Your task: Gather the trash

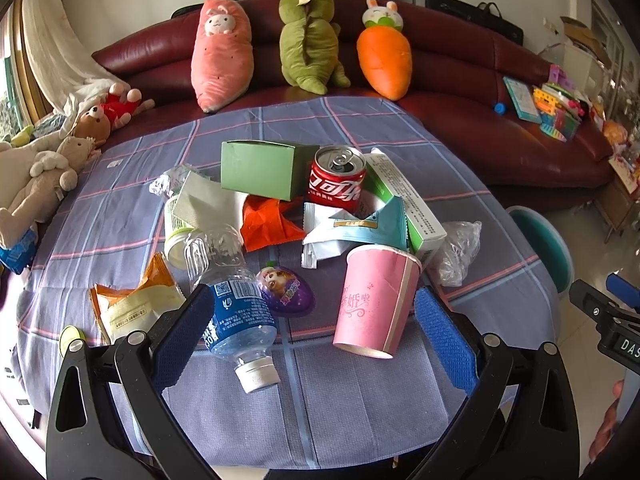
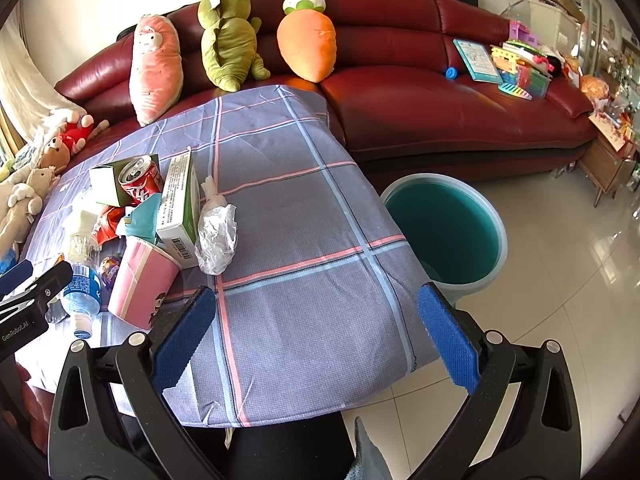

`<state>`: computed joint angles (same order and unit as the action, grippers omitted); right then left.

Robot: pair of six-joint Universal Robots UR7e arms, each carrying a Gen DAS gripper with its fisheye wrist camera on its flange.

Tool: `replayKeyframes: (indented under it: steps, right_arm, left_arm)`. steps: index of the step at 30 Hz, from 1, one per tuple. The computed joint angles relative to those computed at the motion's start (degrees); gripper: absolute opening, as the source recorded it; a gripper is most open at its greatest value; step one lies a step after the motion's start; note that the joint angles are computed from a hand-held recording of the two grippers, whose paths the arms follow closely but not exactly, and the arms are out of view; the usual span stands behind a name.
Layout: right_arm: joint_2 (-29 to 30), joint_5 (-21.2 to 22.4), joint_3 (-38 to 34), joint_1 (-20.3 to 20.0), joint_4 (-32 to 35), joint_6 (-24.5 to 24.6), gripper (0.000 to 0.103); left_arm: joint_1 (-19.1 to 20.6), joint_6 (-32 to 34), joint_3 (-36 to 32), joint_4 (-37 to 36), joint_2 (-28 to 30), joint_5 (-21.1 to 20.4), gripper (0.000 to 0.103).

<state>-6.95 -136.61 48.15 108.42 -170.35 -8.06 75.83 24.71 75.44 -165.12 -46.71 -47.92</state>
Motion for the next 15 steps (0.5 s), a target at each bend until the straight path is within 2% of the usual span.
replayKeyframes:
  steps: [15]
  right_arm:
    - [-0.1, 0.0, -0.3, -0.3, 0.9, 0.6, 0.097]
  left_arm:
    - [-0.1, -0.1, -0.5, 0.9, 0.7, 0.1, 0.100]
